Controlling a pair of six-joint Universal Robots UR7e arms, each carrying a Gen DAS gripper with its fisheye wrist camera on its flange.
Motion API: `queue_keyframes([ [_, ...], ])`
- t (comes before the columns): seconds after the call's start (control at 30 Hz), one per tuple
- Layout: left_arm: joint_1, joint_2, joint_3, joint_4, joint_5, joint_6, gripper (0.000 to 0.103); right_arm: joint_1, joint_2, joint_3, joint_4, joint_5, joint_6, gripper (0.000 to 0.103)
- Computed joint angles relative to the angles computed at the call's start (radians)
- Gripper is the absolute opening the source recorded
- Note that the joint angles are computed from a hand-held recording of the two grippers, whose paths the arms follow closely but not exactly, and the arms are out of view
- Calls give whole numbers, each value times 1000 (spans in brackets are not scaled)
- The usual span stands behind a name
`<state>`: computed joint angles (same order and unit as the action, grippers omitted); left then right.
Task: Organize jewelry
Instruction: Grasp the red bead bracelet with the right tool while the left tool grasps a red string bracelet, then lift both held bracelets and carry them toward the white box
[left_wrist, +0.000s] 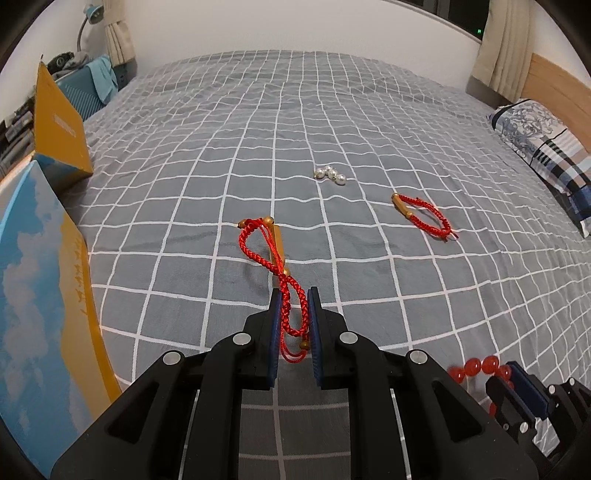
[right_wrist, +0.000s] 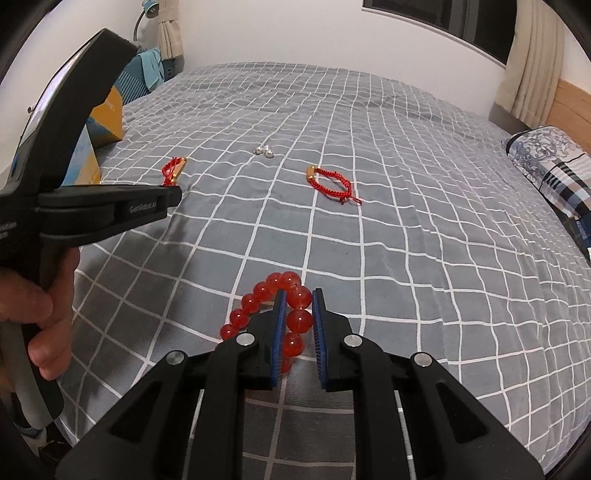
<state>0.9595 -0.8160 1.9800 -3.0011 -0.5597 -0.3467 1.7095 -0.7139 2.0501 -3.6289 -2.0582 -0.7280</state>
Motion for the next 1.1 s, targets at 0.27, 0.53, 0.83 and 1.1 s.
queue_keyframes([
  [0.27,-27,-27,37,-14,3,-1,13,15,-9,11,-36,-10,5,13],
  [0.53,-66,-71,90,-35,14,-8,13,38,-12,14,-68,-31,14,13],
  [0.83,-126,-126,156,-47,41,-28,13,65,-28,27,-108,-49,36,13],
  [1.1,-176,-172,202,-39,73,-58,13,86,-46,38,-133,-55,51,13],
])
